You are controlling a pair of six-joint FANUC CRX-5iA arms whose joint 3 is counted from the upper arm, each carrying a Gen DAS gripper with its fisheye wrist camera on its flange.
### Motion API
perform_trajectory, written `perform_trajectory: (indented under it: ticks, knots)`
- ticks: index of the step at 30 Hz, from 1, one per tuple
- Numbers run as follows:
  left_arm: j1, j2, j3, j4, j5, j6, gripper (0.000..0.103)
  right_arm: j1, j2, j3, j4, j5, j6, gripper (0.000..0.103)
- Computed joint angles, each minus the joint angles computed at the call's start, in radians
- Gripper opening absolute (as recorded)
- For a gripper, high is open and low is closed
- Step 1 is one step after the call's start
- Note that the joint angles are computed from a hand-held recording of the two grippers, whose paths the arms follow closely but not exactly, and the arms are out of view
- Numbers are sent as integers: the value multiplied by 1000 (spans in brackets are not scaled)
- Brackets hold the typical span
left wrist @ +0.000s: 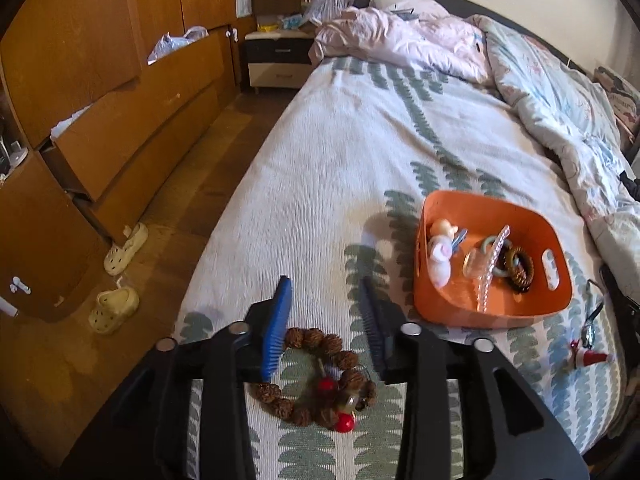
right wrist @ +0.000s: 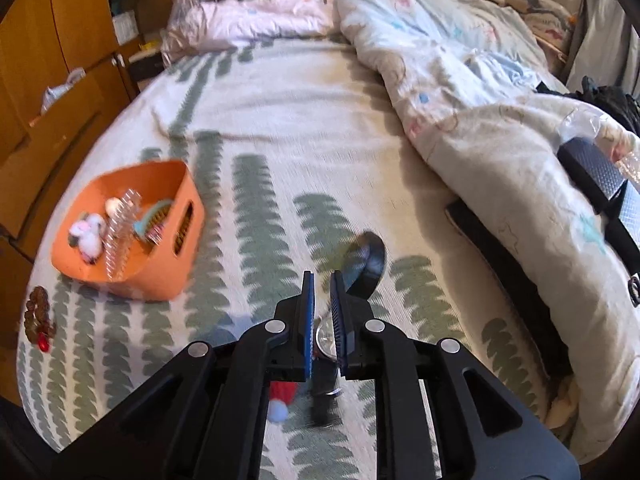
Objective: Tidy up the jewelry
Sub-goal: 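Move both open grippers back down into the orange basket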
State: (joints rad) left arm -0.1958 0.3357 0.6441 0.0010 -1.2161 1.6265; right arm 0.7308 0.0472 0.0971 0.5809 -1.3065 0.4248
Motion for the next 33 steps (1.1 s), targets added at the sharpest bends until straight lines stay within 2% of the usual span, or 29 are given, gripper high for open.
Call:
perform_trajectory:
  ticks: [5, 7, 9, 11, 13, 16, 18, 23, 27, 30, 33]
  knots:
    - [5, 27, 12, 73, 4, -46, 41, 10, -26, -17, 7, 143, -13, 16]
    - [5, 45, 23, 121, 0, -87, 53, 13, -19, -3, 2, 186, 0, 16]
    - [0, 50, 19, 146, 17, -117, 57, 9, -15, 9, -39, 272, 31, 18]
    - [-9, 61, 24, 164, 33, -143, 58, 3, 20, 61, -105, 310, 84, 40]
    - [-19, 85, 47, 183, 30, -178, 60, 9, 59, 94, -98, 324, 104, 58]
    - [-40, 137, 117, 176, 4, -191, 61, 7, 143, 195, -134, 291, 183, 58]
    - [-53, 175, 171, 168, -22, -191, 61, 1, 223, 309, -175, 209, 254, 58]
    - [-81, 284, 327, 140, -105, -199, 63, -31, 350, 474, -271, 75, 362, 58]
    - [-82, 365, 436, 153, -182, -196, 63, -44, 398, 523, -285, 14, 397, 56]
    - [-85, 415, 504, 158, -231, -197, 63, -57, 406, 533, -306, 9, 413, 55]
    - [-88, 432, 530, 146, -241, -198, 63, -63, 415, 544, -309, 10, 430, 54]
